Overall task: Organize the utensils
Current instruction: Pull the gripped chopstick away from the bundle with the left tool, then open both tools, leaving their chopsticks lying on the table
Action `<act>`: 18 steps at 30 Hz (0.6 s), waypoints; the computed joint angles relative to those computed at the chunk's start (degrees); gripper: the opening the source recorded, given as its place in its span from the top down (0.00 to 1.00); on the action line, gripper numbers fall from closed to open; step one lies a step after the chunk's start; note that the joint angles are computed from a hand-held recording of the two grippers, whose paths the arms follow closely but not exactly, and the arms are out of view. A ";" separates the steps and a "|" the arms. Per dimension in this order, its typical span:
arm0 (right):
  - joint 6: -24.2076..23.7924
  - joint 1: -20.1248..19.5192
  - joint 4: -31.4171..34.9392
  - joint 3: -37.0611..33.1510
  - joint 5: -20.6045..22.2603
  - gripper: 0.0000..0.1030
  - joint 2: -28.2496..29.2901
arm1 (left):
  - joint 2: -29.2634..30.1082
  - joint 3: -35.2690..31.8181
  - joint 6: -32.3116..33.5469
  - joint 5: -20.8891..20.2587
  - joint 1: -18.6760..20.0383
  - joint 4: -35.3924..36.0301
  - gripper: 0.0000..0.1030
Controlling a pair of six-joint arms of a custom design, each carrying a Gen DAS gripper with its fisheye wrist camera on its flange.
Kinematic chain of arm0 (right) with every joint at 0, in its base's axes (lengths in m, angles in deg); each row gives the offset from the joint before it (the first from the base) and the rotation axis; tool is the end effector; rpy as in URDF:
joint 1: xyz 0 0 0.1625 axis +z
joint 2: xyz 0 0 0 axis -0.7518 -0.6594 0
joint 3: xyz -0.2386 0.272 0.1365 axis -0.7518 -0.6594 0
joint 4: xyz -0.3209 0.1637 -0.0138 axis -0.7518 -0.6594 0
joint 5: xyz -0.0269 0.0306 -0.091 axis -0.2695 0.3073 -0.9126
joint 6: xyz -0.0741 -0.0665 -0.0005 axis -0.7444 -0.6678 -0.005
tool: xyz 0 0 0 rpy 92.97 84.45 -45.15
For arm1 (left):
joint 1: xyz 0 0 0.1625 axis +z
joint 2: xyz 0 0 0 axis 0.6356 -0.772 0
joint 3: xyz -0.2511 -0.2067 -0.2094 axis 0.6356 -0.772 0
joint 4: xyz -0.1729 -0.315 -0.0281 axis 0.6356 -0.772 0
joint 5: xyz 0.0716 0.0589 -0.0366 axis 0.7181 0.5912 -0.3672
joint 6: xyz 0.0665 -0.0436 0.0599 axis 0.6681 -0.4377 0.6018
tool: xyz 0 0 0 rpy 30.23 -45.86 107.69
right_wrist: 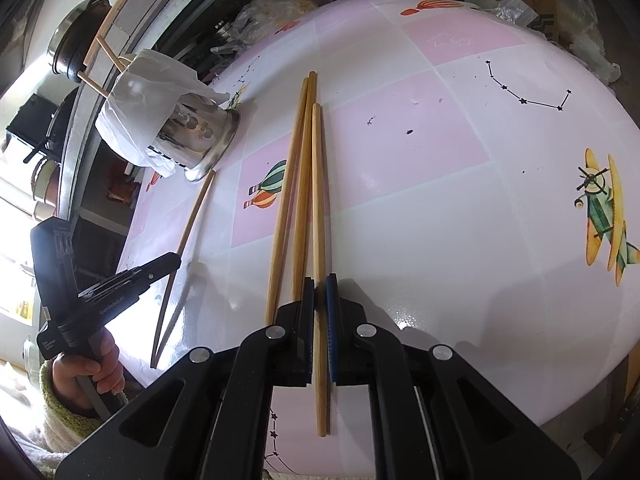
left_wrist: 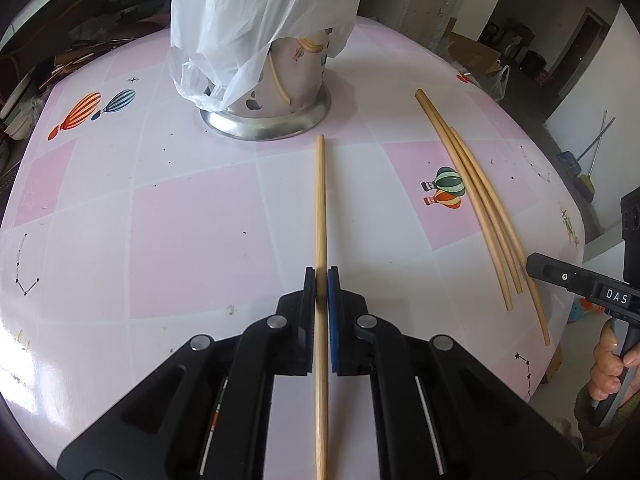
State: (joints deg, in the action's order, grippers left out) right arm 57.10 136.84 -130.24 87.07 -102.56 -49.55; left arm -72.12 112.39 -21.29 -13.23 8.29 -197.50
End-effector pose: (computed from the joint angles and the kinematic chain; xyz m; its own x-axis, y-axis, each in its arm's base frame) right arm 0.0931 -0.5240 0.2702 -0.9695 0.0854 0.2298 -0.0250 0.8980 -0.4393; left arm -0.2834 -0.5984 0.0884 -0.7810 0.2644 -0.5658 0.4314 0.8835 -0.1827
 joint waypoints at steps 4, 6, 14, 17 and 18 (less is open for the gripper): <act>-0.24 0.09 0.10 -0.12 -0.24 0.94 0.06 | 0.04 -0.18 -0.02 0.10 -0.03 -0.05 0.92; -0.26 0.12 0.25 -0.24 -0.33 0.93 0.13 | 0.07 -0.29 -0.01 0.38 -0.11 0.07 0.87; -0.63 0.30 0.37 -0.27 -0.45 0.85 0.03 | 0.27 -0.89 0.15 0.46 -0.24 0.38 0.85; -0.58 0.30 0.36 -0.24 -0.48 0.85 0.01 | 0.38 -1.02 0.19 0.49 -0.28 0.44 0.85; -0.61 0.30 0.33 -0.22 -0.48 0.85 0.00 | 0.37 -0.99 0.10 0.50 -0.28 0.46 0.85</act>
